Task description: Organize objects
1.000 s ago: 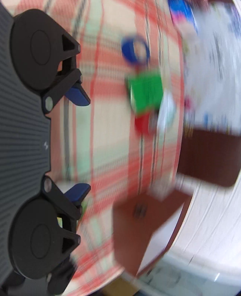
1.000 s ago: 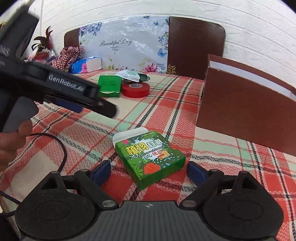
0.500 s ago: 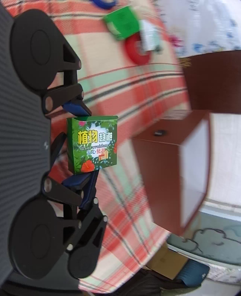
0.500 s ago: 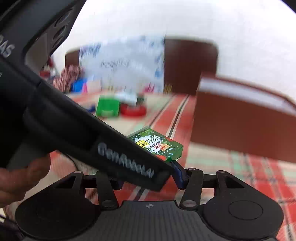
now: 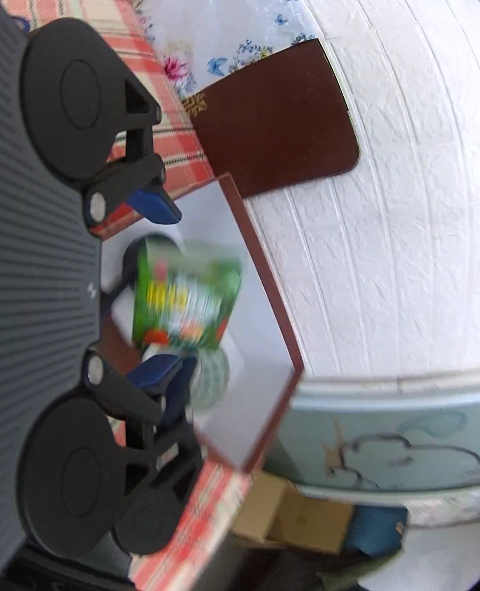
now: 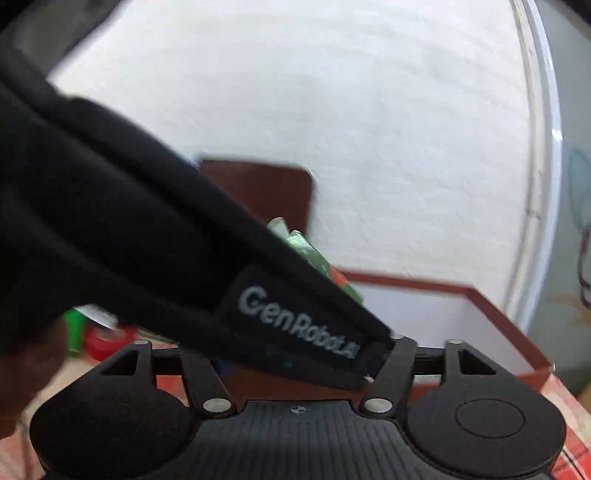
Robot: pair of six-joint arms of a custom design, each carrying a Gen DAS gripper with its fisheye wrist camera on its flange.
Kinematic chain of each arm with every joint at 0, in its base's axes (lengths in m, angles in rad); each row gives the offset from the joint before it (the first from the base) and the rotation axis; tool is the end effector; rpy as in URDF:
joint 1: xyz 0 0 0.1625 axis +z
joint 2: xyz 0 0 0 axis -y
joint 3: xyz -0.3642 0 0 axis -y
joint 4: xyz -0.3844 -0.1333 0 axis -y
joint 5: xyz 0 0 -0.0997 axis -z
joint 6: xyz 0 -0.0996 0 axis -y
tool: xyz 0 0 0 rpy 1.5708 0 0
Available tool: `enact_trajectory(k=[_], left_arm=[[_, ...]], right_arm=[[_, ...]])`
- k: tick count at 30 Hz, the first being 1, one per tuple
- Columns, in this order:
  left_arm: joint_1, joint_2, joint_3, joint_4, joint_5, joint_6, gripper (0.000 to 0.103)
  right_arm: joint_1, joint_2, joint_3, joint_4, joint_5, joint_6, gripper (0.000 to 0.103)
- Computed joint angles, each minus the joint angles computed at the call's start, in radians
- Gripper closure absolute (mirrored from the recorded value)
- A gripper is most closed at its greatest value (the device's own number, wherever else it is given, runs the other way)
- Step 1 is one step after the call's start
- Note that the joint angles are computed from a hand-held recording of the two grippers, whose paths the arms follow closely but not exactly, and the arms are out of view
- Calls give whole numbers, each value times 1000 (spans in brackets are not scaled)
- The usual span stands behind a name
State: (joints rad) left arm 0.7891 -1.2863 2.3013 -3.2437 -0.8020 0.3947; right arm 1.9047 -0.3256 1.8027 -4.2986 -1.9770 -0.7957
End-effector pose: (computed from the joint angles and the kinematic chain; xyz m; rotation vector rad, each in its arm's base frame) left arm -0.1576 -0.4462 0.1898 1.0294 2.1258 -0.9658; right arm 0.2524 -0.4409 -0.0379 0.8676 -1.9577 1.3889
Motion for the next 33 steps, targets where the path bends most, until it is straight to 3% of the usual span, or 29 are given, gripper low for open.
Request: enact_trajectory(k=[2,3,4,6,10,17,24,25,29,31,33], left_arm=[[12,30,-26,33,49,-44,25],[22,8,-19,60,28,-77,24],[31,-21,-4,79,-5,-97,24],[25,-55,35,55,-5,-101,24],[16,-149,100,80,-17,-153,24],[45,-352,235,147,32,-241,24],[237,-487,289,238,182,-324,24],[267,-494,290,219,200,-314,24],[337,-452,284,-46,264,-127,22],[391,-404,254,-186,245,-44,17],[452,-366,229,-297,179,-7,8]], right_arm=[[-16,-21,20,16,15,96,40],[-20,-26,36,0,29,118,37],[-22,-18,49,-38,45,108,36],[-21,22,57,-138,59,62,34],[-10,71,99,-200,66,89,33],[26,86,151,-78,64,49,33],[70,58,168,151,39,61,39],[74,68,154,182,35,53,39],[108,54,143,300,28,48,40],[125,56,118,364,28,74,40],[129,71,72,419,36,103,40]])
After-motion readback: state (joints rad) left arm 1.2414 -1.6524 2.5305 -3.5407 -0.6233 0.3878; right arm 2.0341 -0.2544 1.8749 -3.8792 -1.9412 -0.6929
